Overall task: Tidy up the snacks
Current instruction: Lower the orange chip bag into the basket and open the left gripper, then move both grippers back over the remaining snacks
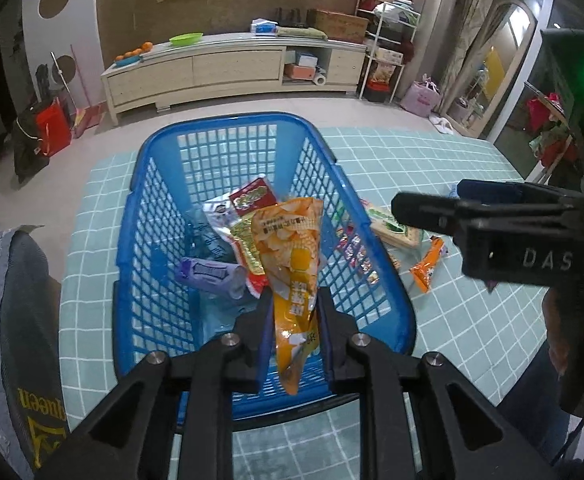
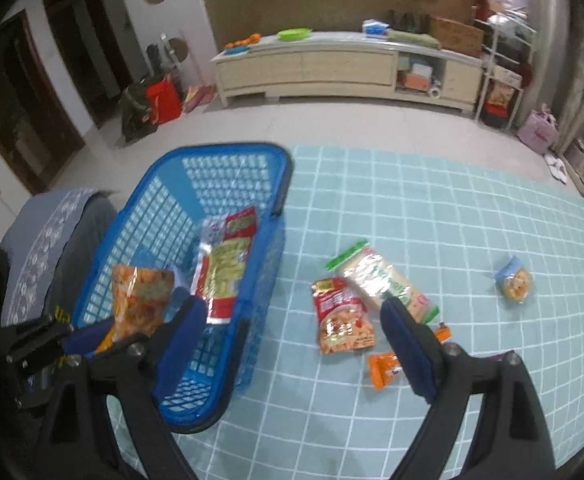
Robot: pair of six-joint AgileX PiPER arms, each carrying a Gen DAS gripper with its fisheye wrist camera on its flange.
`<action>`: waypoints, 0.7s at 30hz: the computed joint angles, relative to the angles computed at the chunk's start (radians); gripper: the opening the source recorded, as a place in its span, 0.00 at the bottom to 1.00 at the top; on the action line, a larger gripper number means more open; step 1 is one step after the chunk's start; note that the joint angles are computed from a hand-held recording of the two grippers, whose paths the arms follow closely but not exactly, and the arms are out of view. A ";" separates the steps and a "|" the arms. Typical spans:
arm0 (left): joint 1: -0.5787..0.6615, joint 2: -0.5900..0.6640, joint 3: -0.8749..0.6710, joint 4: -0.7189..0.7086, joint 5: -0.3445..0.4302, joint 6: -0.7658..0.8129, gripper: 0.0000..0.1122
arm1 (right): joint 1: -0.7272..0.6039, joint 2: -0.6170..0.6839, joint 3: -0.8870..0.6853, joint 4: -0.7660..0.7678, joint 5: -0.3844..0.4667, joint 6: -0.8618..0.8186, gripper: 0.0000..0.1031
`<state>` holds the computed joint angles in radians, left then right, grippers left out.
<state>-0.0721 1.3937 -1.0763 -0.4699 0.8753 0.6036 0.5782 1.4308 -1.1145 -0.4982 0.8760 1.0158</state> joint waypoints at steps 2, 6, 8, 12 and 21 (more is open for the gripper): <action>-0.020 0.004 -0.005 0.003 -0.003 -0.017 0.19 | -0.008 -0.009 0.004 0.013 0.001 -0.013 0.88; -0.054 -0.015 0.009 0.009 -0.018 -0.041 0.37 | -0.002 -0.034 0.022 -0.007 0.019 -0.011 0.88; -0.070 -0.029 0.016 0.026 -0.030 -0.054 0.48 | 0.003 -0.058 0.037 -0.015 0.020 -0.002 0.88; -0.100 -0.081 0.025 0.068 -0.039 -0.085 0.55 | 0.011 -0.110 0.059 -0.025 0.044 0.003 0.88; -0.214 -0.204 0.021 0.181 -0.024 -0.227 0.63 | 0.073 -0.275 0.119 -0.058 0.128 0.035 0.88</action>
